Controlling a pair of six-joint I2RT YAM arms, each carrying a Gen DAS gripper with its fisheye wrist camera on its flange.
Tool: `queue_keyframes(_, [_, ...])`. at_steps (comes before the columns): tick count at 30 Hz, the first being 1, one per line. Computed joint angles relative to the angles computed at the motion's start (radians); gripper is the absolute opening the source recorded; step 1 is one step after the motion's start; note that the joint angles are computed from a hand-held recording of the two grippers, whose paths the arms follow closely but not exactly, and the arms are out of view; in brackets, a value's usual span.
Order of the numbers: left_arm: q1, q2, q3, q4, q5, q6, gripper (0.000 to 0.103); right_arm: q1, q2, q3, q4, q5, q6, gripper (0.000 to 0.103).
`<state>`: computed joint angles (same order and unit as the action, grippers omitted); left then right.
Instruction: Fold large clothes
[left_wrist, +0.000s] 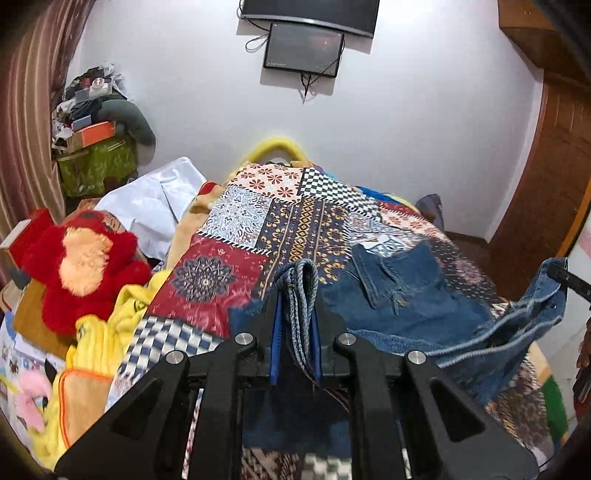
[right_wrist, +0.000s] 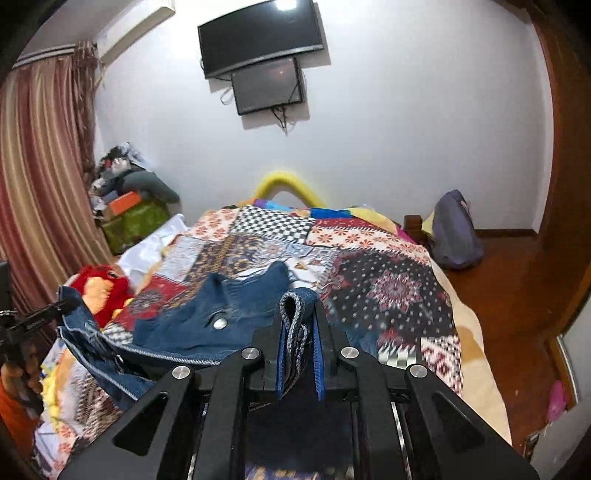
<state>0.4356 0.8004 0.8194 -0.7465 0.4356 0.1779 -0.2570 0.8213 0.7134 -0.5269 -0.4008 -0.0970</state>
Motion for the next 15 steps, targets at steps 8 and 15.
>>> queue_keyframes(8, [-0.144,0.349,0.012,0.255,-0.136,-0.121,0.013,0.119,0.462,0.073,0.312,0.147,0.112,0.009])
queue_keyframes(15, [-0.175,0.651,0.043,0.371,-0.191,-0.179,0.013,0.147,0.792,0.16,0.47,0.257,0.178,0.009])
